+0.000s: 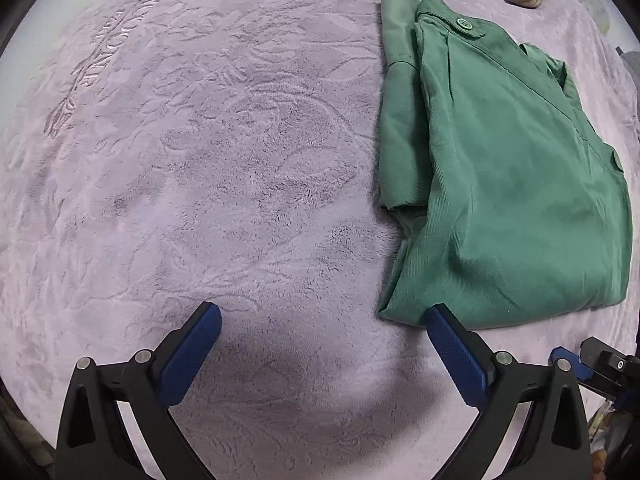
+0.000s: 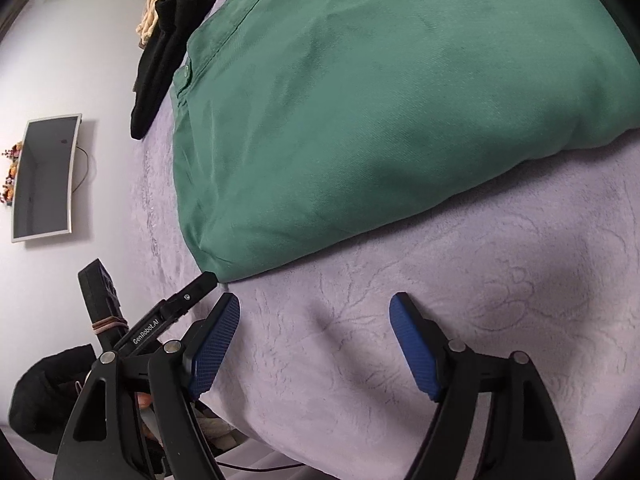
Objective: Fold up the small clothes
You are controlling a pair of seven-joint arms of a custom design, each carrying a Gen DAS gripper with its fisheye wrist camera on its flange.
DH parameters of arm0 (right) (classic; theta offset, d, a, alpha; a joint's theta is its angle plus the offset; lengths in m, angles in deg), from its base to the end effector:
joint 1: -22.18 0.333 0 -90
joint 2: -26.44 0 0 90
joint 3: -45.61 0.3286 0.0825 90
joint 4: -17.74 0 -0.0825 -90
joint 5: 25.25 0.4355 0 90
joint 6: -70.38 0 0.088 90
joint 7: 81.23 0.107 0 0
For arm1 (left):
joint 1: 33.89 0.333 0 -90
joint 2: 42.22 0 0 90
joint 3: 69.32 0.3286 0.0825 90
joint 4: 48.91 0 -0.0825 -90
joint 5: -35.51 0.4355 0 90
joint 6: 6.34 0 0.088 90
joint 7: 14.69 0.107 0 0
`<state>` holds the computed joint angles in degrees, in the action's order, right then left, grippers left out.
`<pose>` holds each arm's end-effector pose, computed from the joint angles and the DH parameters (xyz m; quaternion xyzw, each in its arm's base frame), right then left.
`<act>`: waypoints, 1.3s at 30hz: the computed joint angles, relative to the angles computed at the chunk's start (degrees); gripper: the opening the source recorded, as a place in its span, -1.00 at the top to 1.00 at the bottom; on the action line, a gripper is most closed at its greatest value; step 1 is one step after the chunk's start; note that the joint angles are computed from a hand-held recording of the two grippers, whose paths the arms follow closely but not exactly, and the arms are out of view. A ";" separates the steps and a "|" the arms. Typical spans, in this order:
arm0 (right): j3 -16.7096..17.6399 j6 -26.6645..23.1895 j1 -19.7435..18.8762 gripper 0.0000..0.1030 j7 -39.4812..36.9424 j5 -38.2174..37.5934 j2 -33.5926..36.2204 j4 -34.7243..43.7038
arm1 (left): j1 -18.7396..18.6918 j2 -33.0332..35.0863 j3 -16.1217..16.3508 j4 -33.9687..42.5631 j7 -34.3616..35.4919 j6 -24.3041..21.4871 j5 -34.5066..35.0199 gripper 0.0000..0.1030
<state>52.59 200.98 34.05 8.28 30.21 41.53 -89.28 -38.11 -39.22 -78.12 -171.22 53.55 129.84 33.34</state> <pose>0.6445 0.2362 0.3850 -0.5538 0.7337 0.2785 0.2784 0.5936 -0.1371 0.3843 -0.7637 0.6383 -0.0926 0.0278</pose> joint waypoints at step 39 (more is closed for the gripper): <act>4.15 -2.92 -4.31 0.60 -9.32 24.79 9.62 7.31 | 2.26 19.50 -5.27 21.90 20.29 0.58 -33.61 -1.00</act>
<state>56.74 198.06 29.74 -1.03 55.00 51.15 -81.96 -35.85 -19.72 -83.39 -149.32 73.84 130.42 -0.27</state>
